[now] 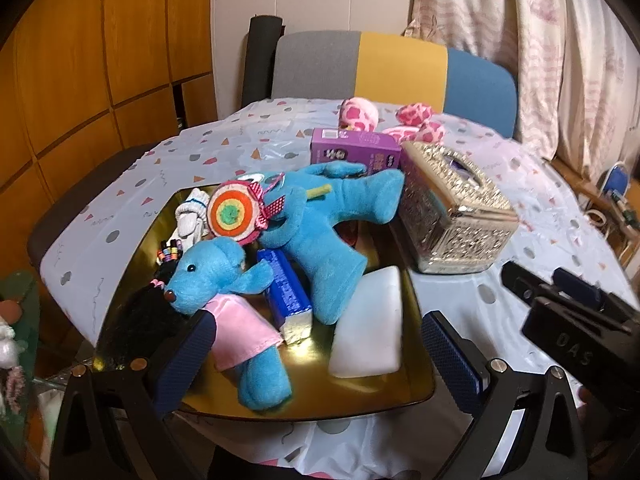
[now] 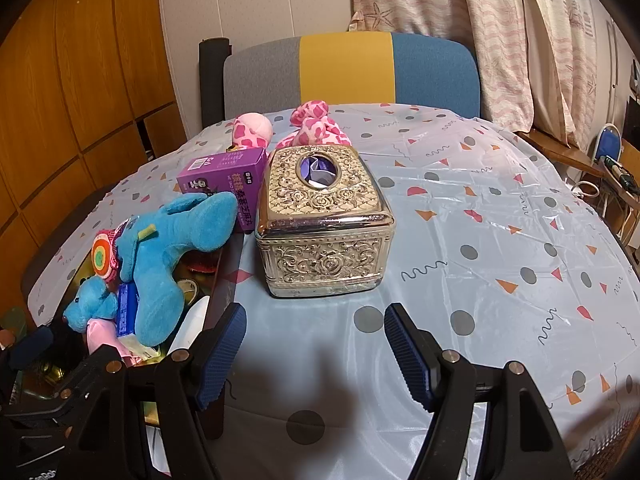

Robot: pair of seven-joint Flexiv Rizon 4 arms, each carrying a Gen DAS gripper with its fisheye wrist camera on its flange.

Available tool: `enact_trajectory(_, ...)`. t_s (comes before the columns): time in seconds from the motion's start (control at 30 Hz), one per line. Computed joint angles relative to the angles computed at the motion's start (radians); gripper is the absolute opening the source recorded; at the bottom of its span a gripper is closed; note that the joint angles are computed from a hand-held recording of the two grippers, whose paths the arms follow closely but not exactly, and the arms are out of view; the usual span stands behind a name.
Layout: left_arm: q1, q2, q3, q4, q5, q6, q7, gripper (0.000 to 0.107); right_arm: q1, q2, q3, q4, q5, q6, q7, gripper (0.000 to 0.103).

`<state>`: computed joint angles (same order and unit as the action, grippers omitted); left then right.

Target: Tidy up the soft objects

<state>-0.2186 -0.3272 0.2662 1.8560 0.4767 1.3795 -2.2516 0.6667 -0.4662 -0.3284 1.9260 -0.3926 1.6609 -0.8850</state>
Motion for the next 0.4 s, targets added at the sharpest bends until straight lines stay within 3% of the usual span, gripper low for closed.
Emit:
enact_trajectory(0.1,-0.021,-0.006,0.014,-0.025,0.039,-0.051,-0.023,0.103,-0.006,0.0,0.007,-0.002,0.001,-0.004,-0.002,0.073)
enact_trajectory(0.27,0.009,0.001,0.006,0.02,0.028,0.083,-0.031,0.098,-0.021,-0.003,0.023,-0.004,-0.002,-0.014,-0.001,0.073)
enact_trajectory(0.4,-0.013,-0.001,0.035,0.016,0.017,0.087,-0.028,0.101,-0.062,-0.01,0.066,-0.018,-0.002,-0.027,-0.004,0.073)
